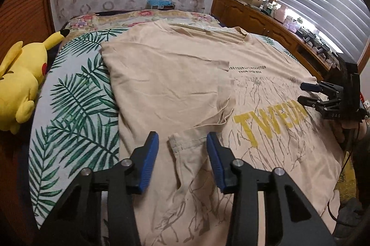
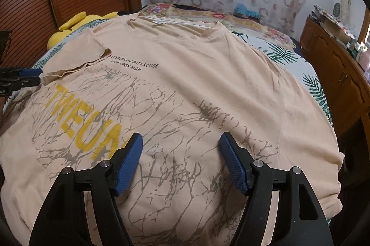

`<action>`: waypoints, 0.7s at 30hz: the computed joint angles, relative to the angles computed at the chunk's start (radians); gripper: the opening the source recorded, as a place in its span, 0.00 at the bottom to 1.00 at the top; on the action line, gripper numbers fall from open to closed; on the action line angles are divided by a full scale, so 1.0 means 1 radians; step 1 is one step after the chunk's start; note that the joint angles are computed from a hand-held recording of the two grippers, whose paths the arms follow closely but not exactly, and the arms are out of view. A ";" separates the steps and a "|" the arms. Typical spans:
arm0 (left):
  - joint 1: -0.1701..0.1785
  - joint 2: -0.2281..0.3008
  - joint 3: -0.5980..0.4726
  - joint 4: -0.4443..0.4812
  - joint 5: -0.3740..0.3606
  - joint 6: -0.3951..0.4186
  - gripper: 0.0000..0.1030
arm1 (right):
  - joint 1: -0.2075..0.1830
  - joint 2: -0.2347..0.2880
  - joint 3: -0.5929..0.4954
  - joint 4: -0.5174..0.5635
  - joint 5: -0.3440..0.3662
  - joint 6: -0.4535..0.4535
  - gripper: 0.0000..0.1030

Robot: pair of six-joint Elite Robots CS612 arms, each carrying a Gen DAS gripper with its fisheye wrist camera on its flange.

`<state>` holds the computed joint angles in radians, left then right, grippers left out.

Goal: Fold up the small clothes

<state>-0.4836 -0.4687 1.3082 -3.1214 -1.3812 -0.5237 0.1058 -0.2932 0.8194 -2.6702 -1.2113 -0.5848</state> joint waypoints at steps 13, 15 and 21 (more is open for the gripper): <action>-0.015 -0.003 0.002 -0.009 -0.010 0.038 0.33 | 0.000 0.000 -0.001 0.000 -0.001 0.000 0.71; -0.020 -0.006 0.003 -0.005 -0.018 0.045 0.33 | 0.000 0.001 -0.001 0.000 -0.001 0.000 0.71; -0.036 -0.016 0.024 -0.020 -0.054 0.067 0.33 | 0.000 0.001 -0.002 0.000 -0.001 0.000 0.73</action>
